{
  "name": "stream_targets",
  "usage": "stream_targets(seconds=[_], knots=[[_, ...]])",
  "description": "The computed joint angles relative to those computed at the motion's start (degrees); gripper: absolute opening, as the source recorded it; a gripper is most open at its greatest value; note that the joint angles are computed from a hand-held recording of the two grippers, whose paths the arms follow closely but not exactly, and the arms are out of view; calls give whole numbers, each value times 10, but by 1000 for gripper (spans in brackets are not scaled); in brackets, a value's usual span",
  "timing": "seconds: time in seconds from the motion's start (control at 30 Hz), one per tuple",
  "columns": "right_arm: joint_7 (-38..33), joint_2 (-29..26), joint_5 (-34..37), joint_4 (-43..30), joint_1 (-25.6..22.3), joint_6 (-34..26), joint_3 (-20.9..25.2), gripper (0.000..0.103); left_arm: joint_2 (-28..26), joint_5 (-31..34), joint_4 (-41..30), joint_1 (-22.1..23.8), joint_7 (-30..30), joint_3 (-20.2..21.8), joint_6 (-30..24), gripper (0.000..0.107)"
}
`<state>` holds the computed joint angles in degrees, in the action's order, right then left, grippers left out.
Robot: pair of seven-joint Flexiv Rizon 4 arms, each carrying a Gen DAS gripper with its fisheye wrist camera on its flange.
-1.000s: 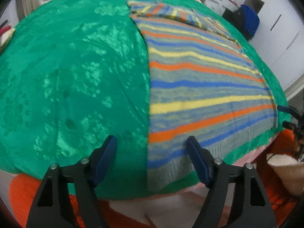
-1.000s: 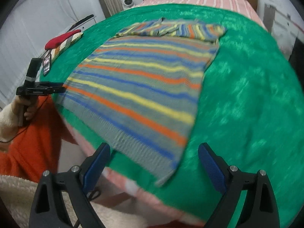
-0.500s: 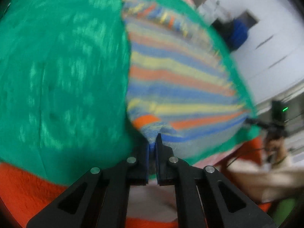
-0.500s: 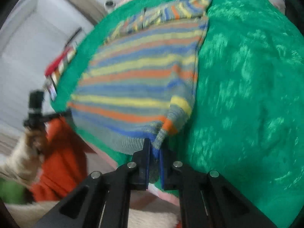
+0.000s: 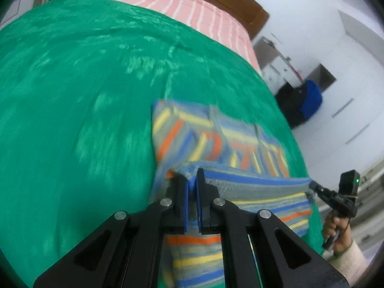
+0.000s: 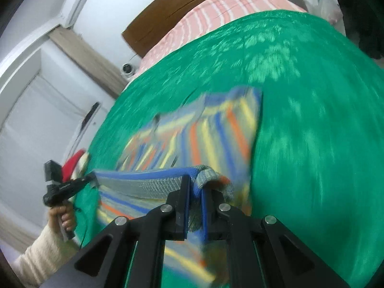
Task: Fold small clothes
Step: 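Grasp the striped sweater hem with both grippers and fold it toward the collar, then open both grippers and lift them off the folded sweater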
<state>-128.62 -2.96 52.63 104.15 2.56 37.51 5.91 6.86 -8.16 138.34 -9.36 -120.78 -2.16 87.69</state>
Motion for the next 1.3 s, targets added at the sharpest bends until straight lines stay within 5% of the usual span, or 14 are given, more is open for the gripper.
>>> stream_targets(seconds=[0.17, 0.2, 0.27, 0.4, 0.5, 0.6, 0.77, 0.8, 0.83, 0.87, 0.9, 1.1, 1.23, 1.3], knots=[[47, -138, -2, -131, 20, 69, 14, 12, -111, 178, -147, 53, -135, 10, -76, 21], [66, -161, -12, -149, 25, 86, 15, 25, -120, 204, -170, 55, -172, 16, -123, 39], [123, -189, -48, -155, 47, 159, 10, 39, -115, 233, -161, 32, -217, 56, -109, 47], [68, -162, -20, -135, -8, 164, 53, 39, -44, 259, -82, 40, -222, 59, -66, 54], [10, -113, -40, -99, -40, 107, 74, 39, -4, 162, -5, 1, -93, 50, -20, 64], [-22, -46, -69, -35, -44, 35, 66, 46, 41, 242, 11, 35, -151, -22, -82, 66], [-36, 26, -114, 78, -17, 33, 51, 52, 34, 303, 2, 59, -244, -83, -137, 59], [-23, 25, -129, 89, -8, 35, 47, 51, 33, 320, -6, 61, -265, -88, -144, 42], [-15, 15, -135, 85, -2, 29, 38, 46, 31, 320, -10, 53, -272, -88, -153, 5], [4, 9, -143, 85, 7, 26, 31, 13, 24, 308, -16, 44, -261, -79, -160, 6], [29, 6, -157, 88, 14, 33, 27, 7, 30, 308, -17, 38, -265, -75, -172, 5], [60, -9, -200, 92, 32, 57, 14, 7, 23, 351, -45, 30, -277, -79, -230, 5], [47, 1, -148, 98, 21, 78, 16, 22, 67, 374, -43, 7, -325, -83, -285, 34], [20, 30, -113, 120, 11, 106, 11, 54, 121, 403, -34, 2, -368, -113, -334, 68]])
